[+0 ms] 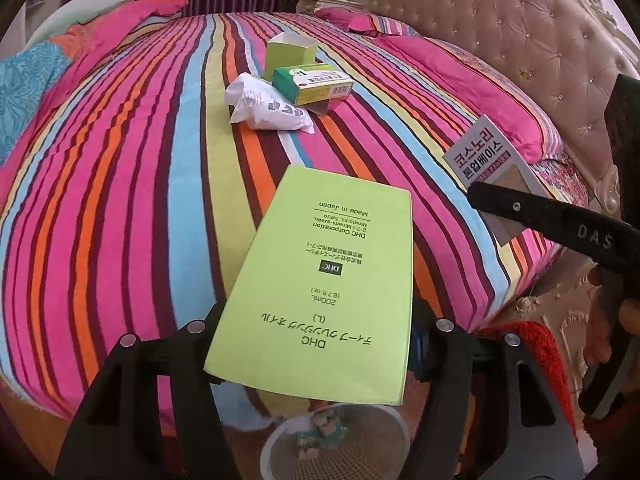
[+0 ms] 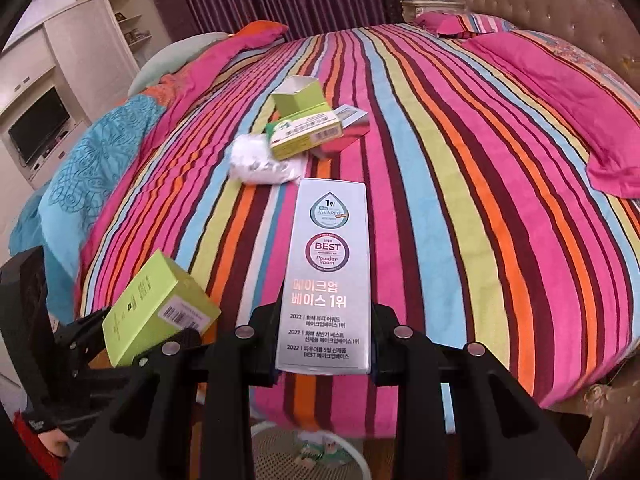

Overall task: Collect trash
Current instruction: 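Carry both held boxes down over the mesh wastebasket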

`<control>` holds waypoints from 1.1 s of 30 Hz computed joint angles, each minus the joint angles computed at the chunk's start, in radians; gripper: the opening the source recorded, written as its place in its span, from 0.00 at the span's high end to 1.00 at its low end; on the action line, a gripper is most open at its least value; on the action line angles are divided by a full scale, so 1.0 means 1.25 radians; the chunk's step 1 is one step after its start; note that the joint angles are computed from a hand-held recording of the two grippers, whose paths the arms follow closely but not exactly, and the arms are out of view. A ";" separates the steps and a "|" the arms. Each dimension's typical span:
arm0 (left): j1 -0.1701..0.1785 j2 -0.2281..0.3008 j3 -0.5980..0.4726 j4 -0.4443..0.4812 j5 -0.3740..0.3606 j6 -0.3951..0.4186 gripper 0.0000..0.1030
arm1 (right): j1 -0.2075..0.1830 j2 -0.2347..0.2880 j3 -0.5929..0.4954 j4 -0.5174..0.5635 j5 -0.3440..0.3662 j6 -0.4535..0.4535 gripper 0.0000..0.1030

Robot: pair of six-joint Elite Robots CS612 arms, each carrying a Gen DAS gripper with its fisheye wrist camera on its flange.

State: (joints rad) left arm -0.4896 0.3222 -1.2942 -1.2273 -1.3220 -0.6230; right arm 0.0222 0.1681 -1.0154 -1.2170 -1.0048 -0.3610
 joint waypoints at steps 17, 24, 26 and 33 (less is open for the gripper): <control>-0.053 0.059 -0.169 0.154 0.013 -0.055 0.40 | -0.022 0.069 -0.194 0.223 0.035 -0.053 0.72; -0.069 0.078 -0.207 0.202 0.002 -0.084 0.40 | -0.021 0.087 -0.241 0.298 0.016 -0.087 0.72; -0.073 0.081 -0.212 0.212 -0.002 -0.087 0.40 | -0.019 0.092 -0.251 0.321 0.000 -0.092 0.72; -0.074 0.088 -0.208 0.236 -0.037 -0.094 0.40 | -0.014 0.101 -0.253 0.396 -0.043 -0.089 0.72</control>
State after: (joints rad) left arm -0.5815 0.4323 -1.5536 -0.9328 -1.3687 -0.7401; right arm 0.0052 0.2938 -1.3319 -0.7224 -1.0589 -0.4721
